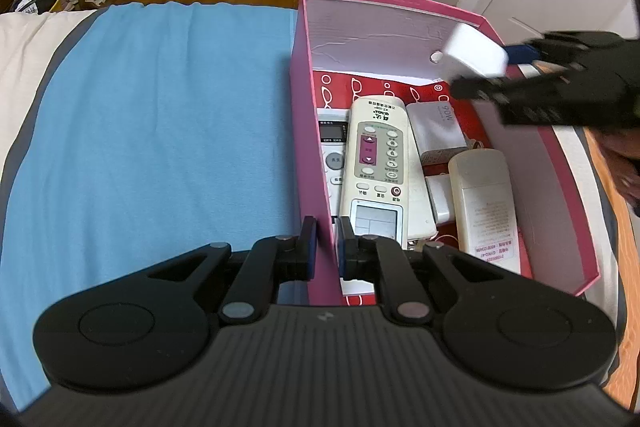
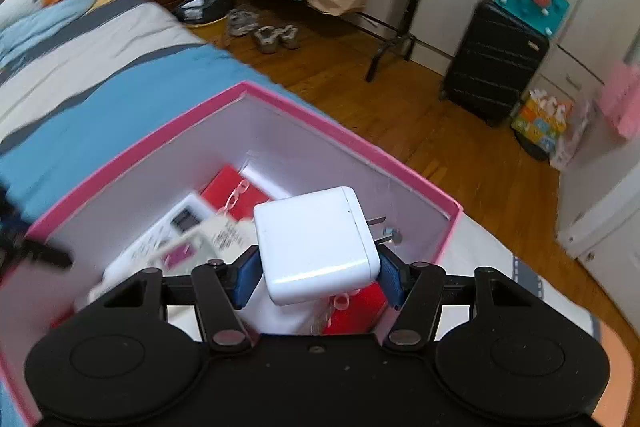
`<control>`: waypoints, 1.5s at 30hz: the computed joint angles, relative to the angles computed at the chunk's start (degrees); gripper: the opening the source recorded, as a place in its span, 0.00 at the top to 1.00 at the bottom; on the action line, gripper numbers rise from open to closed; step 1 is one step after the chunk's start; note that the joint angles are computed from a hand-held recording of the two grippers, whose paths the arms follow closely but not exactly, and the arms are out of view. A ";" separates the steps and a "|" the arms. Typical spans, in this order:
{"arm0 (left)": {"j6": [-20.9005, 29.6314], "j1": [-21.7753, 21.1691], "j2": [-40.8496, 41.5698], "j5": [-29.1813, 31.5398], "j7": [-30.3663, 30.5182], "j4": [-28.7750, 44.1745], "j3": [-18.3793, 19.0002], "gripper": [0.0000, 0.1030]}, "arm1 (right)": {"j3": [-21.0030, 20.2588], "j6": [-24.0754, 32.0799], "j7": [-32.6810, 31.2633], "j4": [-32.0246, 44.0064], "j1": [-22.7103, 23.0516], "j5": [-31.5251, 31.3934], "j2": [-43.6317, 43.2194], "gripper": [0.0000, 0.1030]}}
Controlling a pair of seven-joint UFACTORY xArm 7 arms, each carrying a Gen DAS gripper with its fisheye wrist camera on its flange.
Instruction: Organize rigid objects
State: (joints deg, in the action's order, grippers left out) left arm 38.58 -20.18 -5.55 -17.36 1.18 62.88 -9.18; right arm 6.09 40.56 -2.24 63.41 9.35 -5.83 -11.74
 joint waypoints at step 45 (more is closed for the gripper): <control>1.25 -0.33 -0.05 4.83 -4.71 0.40 -0.78 0.90 | 0.39 -9.56 14.29 -20.20 2.14 10.75 -24.08 0.36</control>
